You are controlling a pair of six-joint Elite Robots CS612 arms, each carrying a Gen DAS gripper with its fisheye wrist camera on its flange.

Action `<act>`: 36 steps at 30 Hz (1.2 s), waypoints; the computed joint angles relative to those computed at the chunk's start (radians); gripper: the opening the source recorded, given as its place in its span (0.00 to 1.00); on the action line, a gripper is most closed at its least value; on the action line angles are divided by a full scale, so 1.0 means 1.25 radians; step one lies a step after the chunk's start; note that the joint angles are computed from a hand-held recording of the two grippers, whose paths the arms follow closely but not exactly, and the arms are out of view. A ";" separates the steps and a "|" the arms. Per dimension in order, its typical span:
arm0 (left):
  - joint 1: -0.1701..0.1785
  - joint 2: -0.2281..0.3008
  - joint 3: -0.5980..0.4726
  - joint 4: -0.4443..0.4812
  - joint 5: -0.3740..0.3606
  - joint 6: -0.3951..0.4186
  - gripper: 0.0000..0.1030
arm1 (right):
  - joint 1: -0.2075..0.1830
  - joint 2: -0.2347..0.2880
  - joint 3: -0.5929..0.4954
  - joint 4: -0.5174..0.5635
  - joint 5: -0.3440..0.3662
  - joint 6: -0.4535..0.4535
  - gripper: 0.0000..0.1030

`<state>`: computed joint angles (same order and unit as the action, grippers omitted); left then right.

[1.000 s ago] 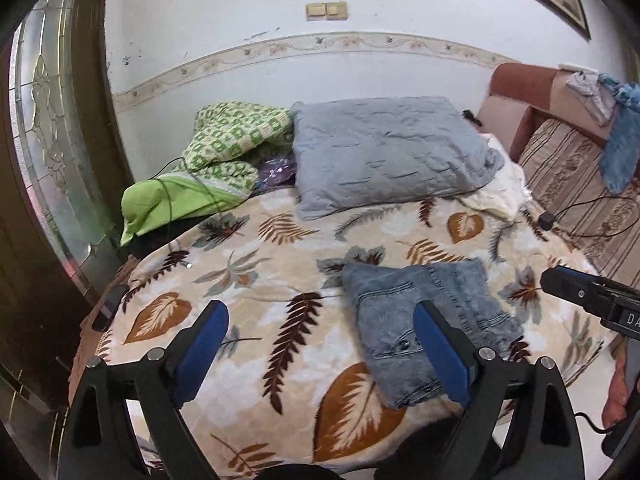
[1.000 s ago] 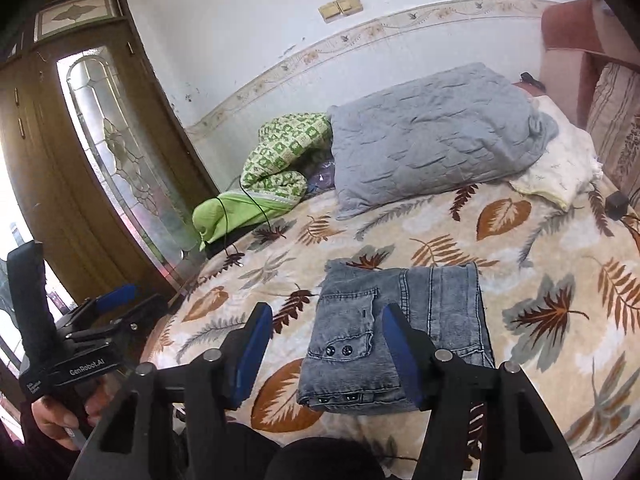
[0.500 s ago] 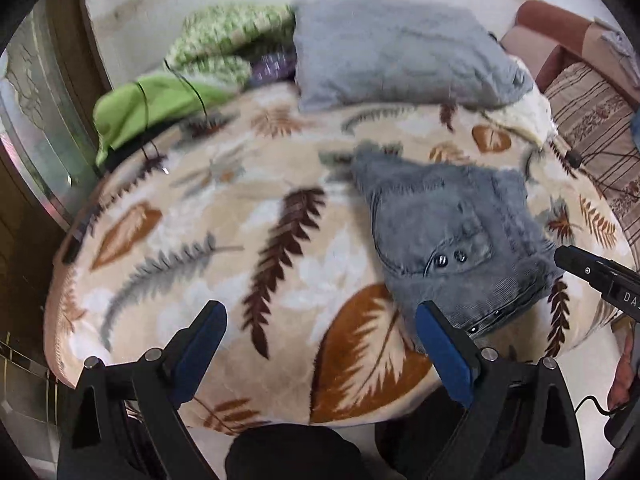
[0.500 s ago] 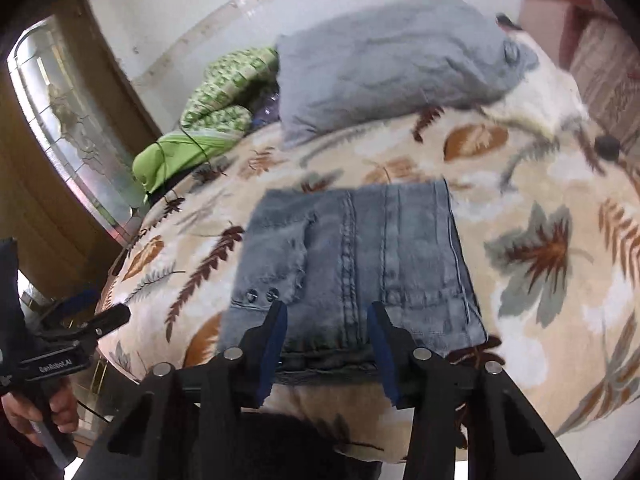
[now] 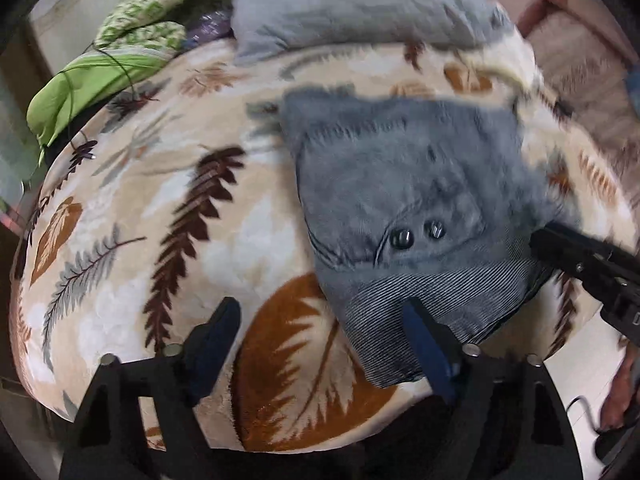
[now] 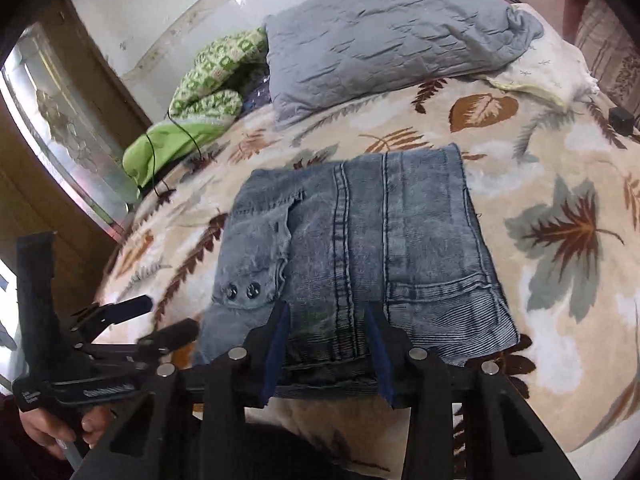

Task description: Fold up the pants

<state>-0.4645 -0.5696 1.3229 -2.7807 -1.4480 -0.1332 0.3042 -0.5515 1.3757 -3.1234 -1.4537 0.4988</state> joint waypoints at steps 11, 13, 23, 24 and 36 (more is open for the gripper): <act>0.000 0.009 0.010 -0.022 -0.004 0.009 0.80 | 0.009 0.024 -0.015 0.033 -0.010 -0.062 0.38; -0.002 0.002 0.017 -0.028 0.009 0.001 0.80 | 0.008 0.023 -0.013 0.031 -0.008 -0.059 0.38; -0.010 -0.043 0.077 -0.138 0.051 0.001 0.80 | -0.015 -0.018 0.042 -0.058 0.029 0.002 0.39; -0.011 -0.047 0.082 -0.154 0.060 0.005 0.80 | -0.015 -0.024 0.047 -0.060 0.019 -0.005 0.40; -0.014 -0.076 0.113 -0.231 0.097 0.017 0.80 | -0.034 -0.053 0.094 -0.116 0.006 0.038 0.47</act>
